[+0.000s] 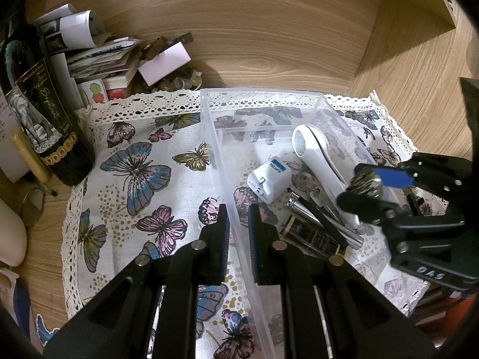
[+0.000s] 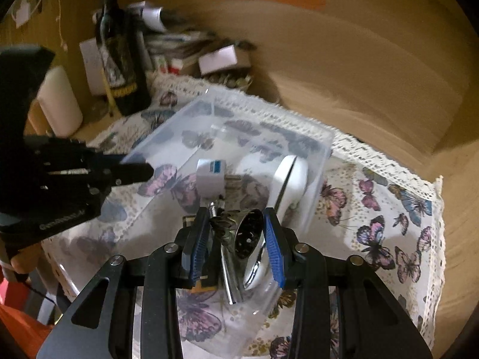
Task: Organize rigid objects
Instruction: 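Carry the black object into the tray and open the right tool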
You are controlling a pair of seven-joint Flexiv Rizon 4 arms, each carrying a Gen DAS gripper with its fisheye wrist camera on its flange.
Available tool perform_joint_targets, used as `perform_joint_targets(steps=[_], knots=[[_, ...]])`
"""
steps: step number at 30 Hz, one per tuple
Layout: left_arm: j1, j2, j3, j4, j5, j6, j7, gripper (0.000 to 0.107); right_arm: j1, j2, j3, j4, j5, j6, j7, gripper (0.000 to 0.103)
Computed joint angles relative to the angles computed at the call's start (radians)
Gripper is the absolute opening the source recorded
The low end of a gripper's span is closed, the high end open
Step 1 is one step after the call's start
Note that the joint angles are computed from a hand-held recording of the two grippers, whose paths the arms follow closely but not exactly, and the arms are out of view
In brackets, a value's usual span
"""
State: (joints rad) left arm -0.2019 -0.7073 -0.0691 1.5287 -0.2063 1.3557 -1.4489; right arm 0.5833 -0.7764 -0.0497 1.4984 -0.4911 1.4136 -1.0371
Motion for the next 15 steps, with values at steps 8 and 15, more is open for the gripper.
perform_joint_targets(steps=[8, 15], knots=[[0.002, 0.000, -0.002, 0.001, 0.000, 0.002, 0.000, 0.012, -0.037, -0.040, 0.091, -0.102, 0.026, -0.178, -0.118, 0.033], [0.004, 0.001, -0.004, 0.001, -0.001, 0.001, 0.002, 0.012, -0.027, -0.047, 0.079, -0.116, 0.039, -0.199, -0.125, 0.034]])
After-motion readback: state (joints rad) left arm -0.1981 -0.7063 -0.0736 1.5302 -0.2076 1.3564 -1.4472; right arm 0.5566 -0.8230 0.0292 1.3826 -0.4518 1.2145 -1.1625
